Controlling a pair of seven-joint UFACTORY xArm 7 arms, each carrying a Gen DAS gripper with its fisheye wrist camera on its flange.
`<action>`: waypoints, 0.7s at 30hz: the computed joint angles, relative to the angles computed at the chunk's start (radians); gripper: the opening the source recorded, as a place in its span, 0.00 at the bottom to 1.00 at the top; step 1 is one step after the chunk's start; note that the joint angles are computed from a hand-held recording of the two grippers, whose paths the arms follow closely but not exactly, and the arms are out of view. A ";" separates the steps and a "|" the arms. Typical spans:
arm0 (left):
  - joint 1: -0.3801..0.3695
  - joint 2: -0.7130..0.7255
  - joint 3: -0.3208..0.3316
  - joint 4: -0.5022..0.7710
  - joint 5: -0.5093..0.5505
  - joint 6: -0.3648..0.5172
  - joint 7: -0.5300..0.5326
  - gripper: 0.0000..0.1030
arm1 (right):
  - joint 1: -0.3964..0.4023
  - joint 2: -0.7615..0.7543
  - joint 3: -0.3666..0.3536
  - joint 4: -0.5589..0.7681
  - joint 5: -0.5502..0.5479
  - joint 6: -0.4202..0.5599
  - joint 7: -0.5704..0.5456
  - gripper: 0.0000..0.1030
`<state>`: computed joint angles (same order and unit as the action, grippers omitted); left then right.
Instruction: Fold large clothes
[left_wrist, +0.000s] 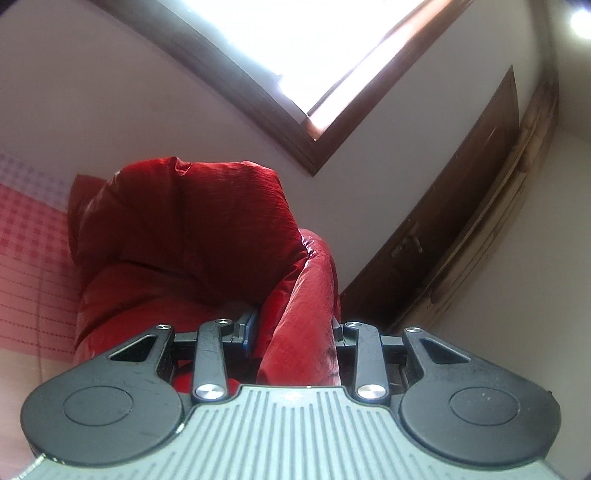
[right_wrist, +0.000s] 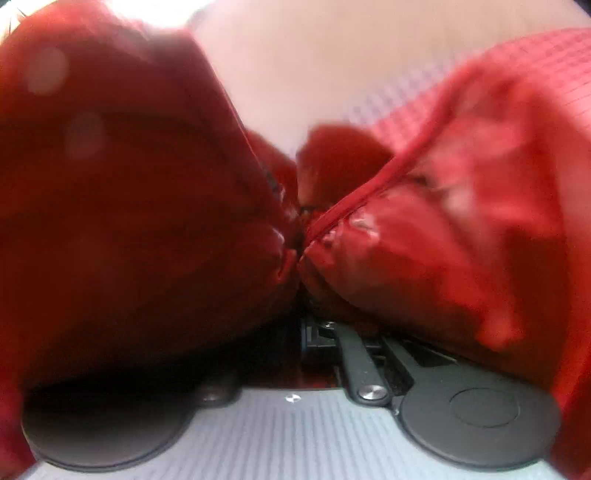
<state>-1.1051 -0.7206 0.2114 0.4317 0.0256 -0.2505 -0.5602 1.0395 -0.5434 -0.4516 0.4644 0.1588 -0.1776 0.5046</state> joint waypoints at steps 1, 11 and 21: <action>-0.021 0.016 0.021 0.004 0.003 -0.012 0.001 0.33 | -0.032 -0.047 0.022 -0.039 -0.005 -0.010 -0.006 0.11; 0.060 0.306 -0.128 0.110 0.061 -0.143 -0.023 0.39 | -0.268 -0.527 0.038 -0.321 -0.014 -0.049 0.041 0.14; 0.756 0.357 -0.984 0.203 -0.251 -0.125 0.240 0.50 | -0.288 -0.539 0.052 -0.117 0.048 0.279 -0.048 0.98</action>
<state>-0.3494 -0.3636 -0.7728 0.6349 -0.2258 -0.3756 -0.3198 0.7515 -1.0824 -0.3995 0.3471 0.2069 0.1012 0.4564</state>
